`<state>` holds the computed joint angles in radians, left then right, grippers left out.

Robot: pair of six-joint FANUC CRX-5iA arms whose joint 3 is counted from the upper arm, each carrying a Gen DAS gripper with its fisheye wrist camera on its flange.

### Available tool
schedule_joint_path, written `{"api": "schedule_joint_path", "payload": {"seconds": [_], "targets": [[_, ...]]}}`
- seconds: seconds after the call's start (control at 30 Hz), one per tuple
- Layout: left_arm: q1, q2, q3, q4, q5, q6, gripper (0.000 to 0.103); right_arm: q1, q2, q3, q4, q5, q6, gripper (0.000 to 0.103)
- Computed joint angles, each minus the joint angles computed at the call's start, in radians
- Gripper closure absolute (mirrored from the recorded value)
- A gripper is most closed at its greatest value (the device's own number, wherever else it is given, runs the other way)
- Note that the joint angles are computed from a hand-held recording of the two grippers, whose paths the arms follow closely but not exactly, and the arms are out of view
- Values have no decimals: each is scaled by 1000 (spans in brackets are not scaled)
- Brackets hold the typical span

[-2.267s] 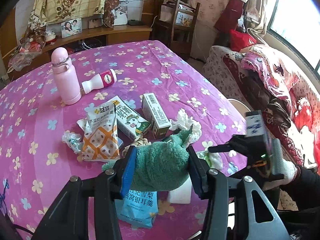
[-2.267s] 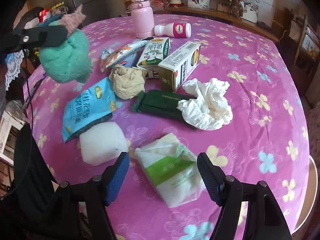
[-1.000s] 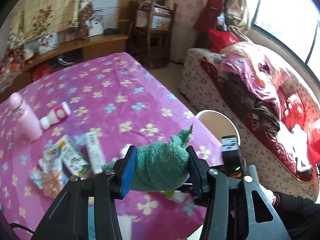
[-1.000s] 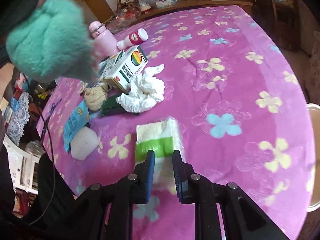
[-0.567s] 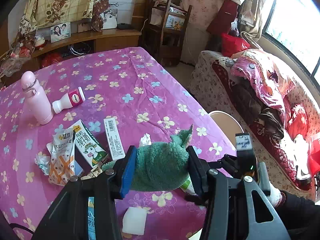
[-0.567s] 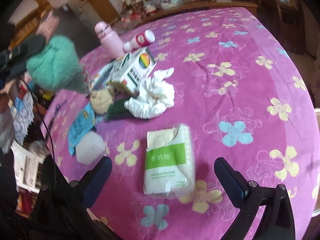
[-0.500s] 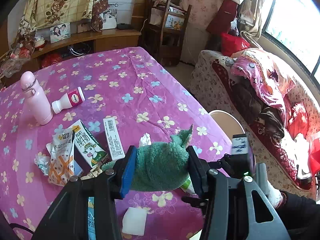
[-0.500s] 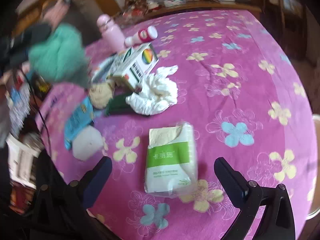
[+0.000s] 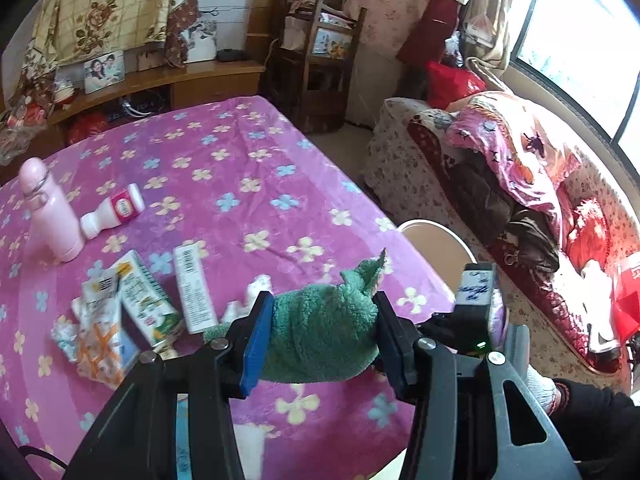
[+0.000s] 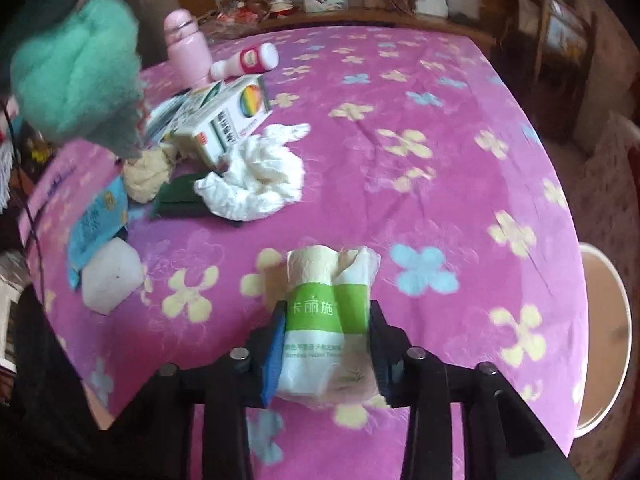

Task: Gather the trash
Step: 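Carry both items over the white bucket and open both grippers to drop them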

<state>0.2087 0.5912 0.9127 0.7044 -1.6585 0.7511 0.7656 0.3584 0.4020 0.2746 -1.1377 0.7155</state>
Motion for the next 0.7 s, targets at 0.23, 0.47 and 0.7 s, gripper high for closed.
{"api": "schedule_joint_path", "payload": {"seconds": [0.23, 0.47, 0.7], "targets": [[-103, -7, -20, 39, -7, 14, 52, -20, -204, -243, 110, 50, -187, 64], [-254, -1, -45, 85, 18, 45, 52, -84, -378, -443, 195, -11, -378, 64], [-377, 20, -112, 113, 100, 106, 50, -157, -460, -584, 228, 5, -505, 61]]}}
